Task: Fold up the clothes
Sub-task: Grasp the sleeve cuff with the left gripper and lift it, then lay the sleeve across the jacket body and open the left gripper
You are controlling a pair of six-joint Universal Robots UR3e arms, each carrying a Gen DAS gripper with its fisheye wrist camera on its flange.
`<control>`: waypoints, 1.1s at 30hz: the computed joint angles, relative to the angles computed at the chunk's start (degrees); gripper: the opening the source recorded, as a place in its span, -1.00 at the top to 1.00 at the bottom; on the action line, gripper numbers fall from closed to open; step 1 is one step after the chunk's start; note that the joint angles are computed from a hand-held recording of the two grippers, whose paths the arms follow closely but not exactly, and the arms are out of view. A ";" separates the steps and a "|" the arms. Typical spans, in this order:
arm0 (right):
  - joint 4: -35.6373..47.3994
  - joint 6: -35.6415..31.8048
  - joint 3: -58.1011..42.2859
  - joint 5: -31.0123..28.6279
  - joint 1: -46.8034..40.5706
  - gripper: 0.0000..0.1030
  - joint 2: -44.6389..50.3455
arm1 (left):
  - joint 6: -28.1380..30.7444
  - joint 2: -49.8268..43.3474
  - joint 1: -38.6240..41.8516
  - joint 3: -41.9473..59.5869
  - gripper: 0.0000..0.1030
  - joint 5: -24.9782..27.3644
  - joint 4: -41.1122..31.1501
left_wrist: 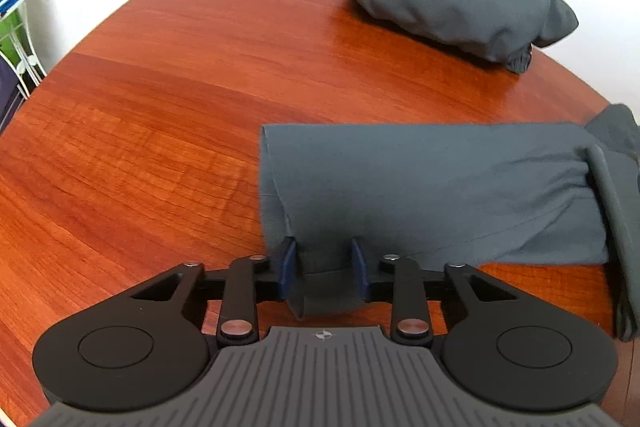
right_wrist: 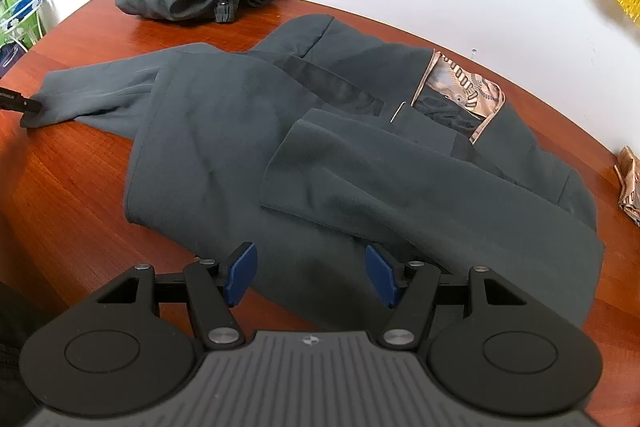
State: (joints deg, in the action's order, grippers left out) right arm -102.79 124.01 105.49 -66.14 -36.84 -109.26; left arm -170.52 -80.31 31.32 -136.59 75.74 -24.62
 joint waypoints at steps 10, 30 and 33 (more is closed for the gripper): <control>1.88 -2.54 0.58 1.31 -3.06 -0.36 -1.35 | -6.14 9.46 -7.03 2.03 0.93 0.30 -2.10; 14.24 -19.61 -6.88 6.99 -18.83 -0.36 3.07 | -32.26 -20.34 -50.02 49.92 0.96 22.66 -10.32; 15.90 -22.04 -8.69 7.73 -21.54 -0.36 4.59 | -33.25 -27.92 -54.32 61.47 0.96 23.78 -12.92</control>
State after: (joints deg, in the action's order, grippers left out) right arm -86.89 101.97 96.80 -58.42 -58.38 -104.66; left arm -203.77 -108.23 -23.00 -75.12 99.52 -37.54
